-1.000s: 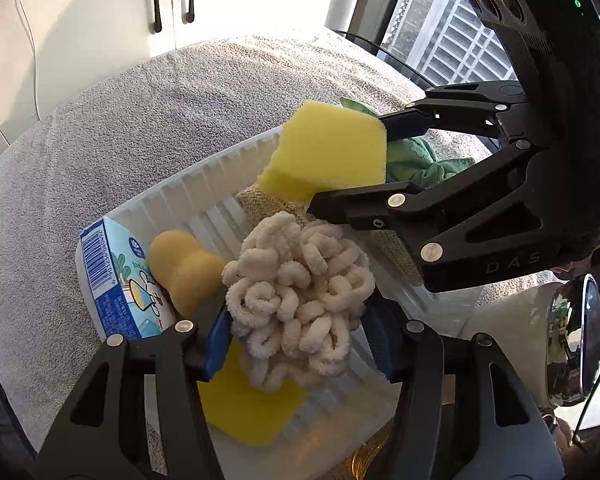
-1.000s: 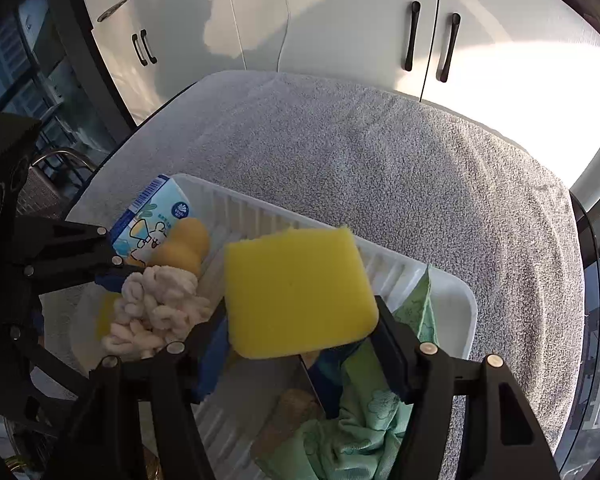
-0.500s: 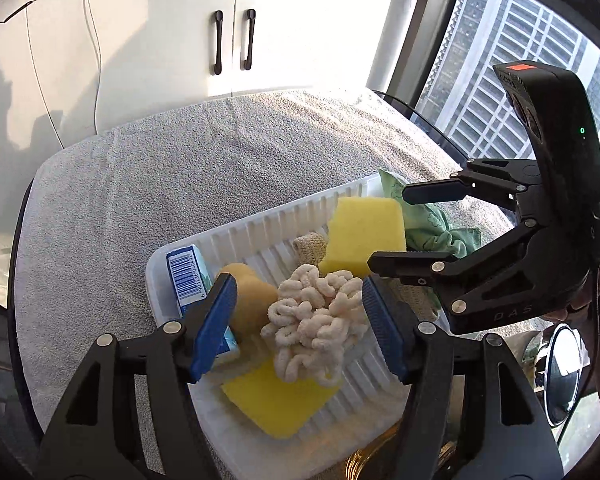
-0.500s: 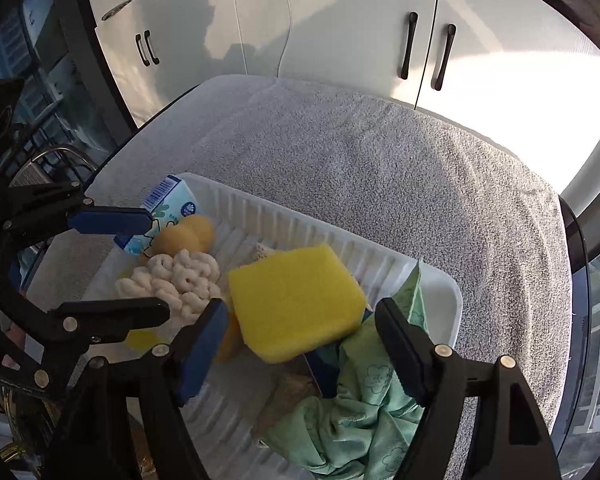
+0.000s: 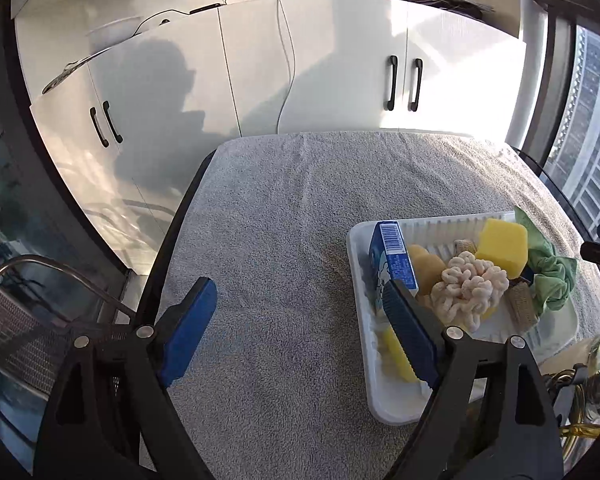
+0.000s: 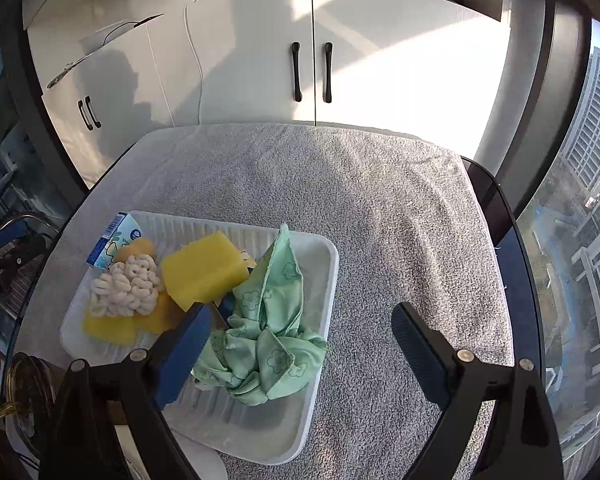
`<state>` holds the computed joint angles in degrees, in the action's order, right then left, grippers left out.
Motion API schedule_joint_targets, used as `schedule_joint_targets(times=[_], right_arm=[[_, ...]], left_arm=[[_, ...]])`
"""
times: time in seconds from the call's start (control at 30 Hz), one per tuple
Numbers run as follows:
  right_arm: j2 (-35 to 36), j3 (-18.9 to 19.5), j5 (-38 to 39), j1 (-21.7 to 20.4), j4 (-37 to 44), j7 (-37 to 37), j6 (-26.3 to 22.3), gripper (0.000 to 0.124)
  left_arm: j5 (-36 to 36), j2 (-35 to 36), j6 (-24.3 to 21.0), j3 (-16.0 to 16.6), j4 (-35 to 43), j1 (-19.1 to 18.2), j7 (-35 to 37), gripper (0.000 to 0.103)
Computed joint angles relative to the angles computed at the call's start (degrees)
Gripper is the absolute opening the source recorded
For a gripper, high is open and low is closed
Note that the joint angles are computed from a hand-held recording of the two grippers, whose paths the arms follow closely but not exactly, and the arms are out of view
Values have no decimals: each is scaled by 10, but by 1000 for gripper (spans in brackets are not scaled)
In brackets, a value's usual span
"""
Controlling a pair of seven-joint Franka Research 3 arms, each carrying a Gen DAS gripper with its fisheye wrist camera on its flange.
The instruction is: Organize soft objects
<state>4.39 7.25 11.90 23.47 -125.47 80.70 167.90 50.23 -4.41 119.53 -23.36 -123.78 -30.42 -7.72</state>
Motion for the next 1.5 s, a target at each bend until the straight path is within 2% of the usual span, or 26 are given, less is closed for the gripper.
schedule_joint_targets(times=[0.07, 0.17, 0.23, 0.33, 0.4, 0.47, 0.57, 0.67, 0.73, 0.83, 0.9, 1.0, 1.07, 1.13, 1.23, 1.37, 1.5], right_arm=[[-30, -6, 9, -6, -38, 11, 14, 102], [-77, -11, -31, -22, -97, 70, 17, 103], [-109, -5, -61, -40, -136, 113, 9, 103], [-167, 4, -65, -54, -205, 130, 12, 103], [-214, 25, -87, -76, -256, 158, 20, 103], [-257, 28, -77, -73, -298, 163, 19, 103], [-320, 16, -40, -46, -352, 159, 5, 103], [-387, 30, -23, -38, -396, 172, -19, 103], [-424, 46, -20, -34, -413, 188, -40, 103], [-471, 73, -29, -26, -426, 211, -66, 103], [-500, 97, -42, -25, -425, 233, -87, 103], [-521, 88, -43, 9, -418, 237, -107, 103], [-530, 90, -40, 20, -412, 246, -115, 103], [-540, 103, -43, 21, -407, 263, -117, 103], [-549, 100, -40, 33, -397, 274, -131, 103], [-554, 109, -46, 29, -383, 292, -150, 103], [-555, 118, -61, 16, -373, 305, -161, 103]], left_arm=[[-14, -13, -22, -8, -18, -7, -25, 85], [-38, -25, -32, -19, -38, -19, -49, 85], [-57, -34, -49, -31, -47, -32, -71, 85], [-89, -33, -62, -44, -52, -49, -106, 90], [-99, -26, -71, -52, -47, -63, -117, 90], [-114, -4, -96, -61, -24, -78, -117, 90], [-115, 42, -169, -73, 31, -110, -119, 90], [-105, 83, -226, -75, 88, -149, -118, 90], [-91, 101, -244, -74, 117, -174, -122, 91], [-70, 128, -272, -70, 165, -208, -125, 98], [-55, 143, -291, -64, 195, -229, -129, 98], [-43, 147, -286, -56, 215, -247, -140, 99], [-46, 153, -292, -51, 232, -252, -141, 99], [-48, 167, -319, -45, 259, -260, -142, 99], [-48, 176, -337, -38, 281, -268, -139, 99], [-51, 162, -309, -34, 274, -265, -145, 99], [-47, 172, -327, -32, 298, -269, -141, 99]])
